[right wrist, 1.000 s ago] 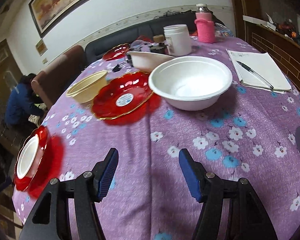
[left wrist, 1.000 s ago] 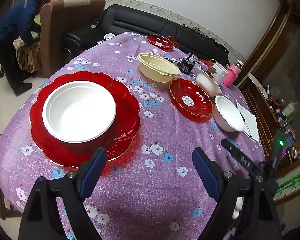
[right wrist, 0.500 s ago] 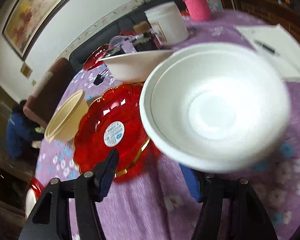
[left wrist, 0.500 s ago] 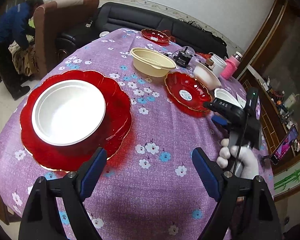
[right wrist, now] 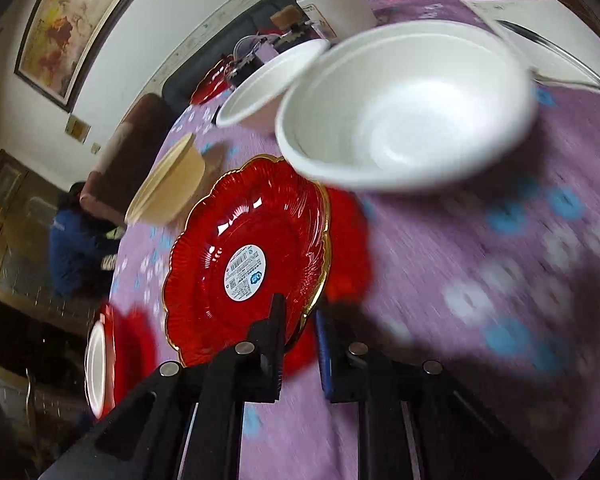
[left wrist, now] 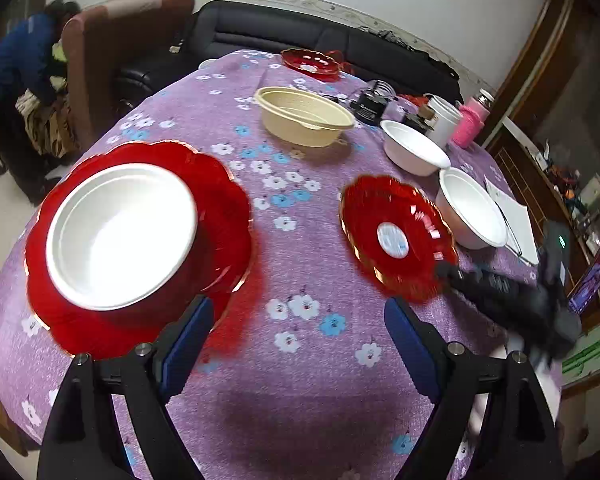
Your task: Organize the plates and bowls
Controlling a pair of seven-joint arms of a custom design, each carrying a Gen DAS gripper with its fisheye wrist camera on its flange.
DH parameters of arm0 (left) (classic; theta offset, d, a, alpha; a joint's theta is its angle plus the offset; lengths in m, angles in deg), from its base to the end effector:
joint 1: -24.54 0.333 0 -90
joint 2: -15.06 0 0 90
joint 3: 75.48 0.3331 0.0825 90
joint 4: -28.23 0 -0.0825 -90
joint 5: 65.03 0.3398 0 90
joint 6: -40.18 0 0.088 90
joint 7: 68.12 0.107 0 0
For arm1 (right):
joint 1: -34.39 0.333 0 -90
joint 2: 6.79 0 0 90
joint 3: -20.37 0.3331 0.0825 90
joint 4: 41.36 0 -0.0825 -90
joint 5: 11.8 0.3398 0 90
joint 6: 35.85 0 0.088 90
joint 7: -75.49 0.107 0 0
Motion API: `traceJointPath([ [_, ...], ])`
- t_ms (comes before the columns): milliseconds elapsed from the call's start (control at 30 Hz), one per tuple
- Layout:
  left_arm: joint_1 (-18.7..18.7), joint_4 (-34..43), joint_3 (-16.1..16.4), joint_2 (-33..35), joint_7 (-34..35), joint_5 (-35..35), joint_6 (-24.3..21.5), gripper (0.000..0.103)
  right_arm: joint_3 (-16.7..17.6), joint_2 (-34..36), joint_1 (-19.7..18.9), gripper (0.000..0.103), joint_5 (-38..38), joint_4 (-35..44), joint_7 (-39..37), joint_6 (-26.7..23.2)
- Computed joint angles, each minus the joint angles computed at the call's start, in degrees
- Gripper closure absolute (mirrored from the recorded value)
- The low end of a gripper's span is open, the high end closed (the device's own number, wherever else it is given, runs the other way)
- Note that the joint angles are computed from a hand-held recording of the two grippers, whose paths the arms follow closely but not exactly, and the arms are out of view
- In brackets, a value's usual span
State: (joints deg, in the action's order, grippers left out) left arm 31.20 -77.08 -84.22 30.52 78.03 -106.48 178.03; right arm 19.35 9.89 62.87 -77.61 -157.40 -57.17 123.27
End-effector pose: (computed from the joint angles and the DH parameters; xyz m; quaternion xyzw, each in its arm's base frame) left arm 0.6182 -0.0184 0.4560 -0.4717 0.8206 -0.3203 0.0396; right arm 0.5037 0.3079 0.3825 -0.3030 0.8820 -0.1276 0.3376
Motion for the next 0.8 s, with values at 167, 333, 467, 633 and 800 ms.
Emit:
traceJointPath([
  [167,-2.4,-0.1,-1.1,0.5,-1.0,1.3,1.2,0.016,0.8,-2.2,2.3,0.088,-6.8,-2.0,4.3,-9.3],
  [333,-5.4,1.3,-2.5,2.9,-3.1,2.2,5.9,0.017,2.3,-2.1,0.5,0.088,-8.6,-1.9,5.1,-8.7],
  [467,-8.0,4.0,-2.9,6.5,-7.3,6.2,8.8,0.018,2.5,-2.5,-0.1,0.088,-10.8,-2.7,7.9,-7.3],
  [633,-10.9,7.4,-2.5,11.1,-12.4,14.4,8.6,0.045,3.0,-2.8,-0.8,0.088,-11.8,-3.4,9.1,-6.7],
  [800,-12.2,6.4,-2.9,12.5,-14.5,19.3,13.2,0.048,3.1,-2.1,-1.6,0.087,-11.1,-3.0,7.7,-4.8],
])
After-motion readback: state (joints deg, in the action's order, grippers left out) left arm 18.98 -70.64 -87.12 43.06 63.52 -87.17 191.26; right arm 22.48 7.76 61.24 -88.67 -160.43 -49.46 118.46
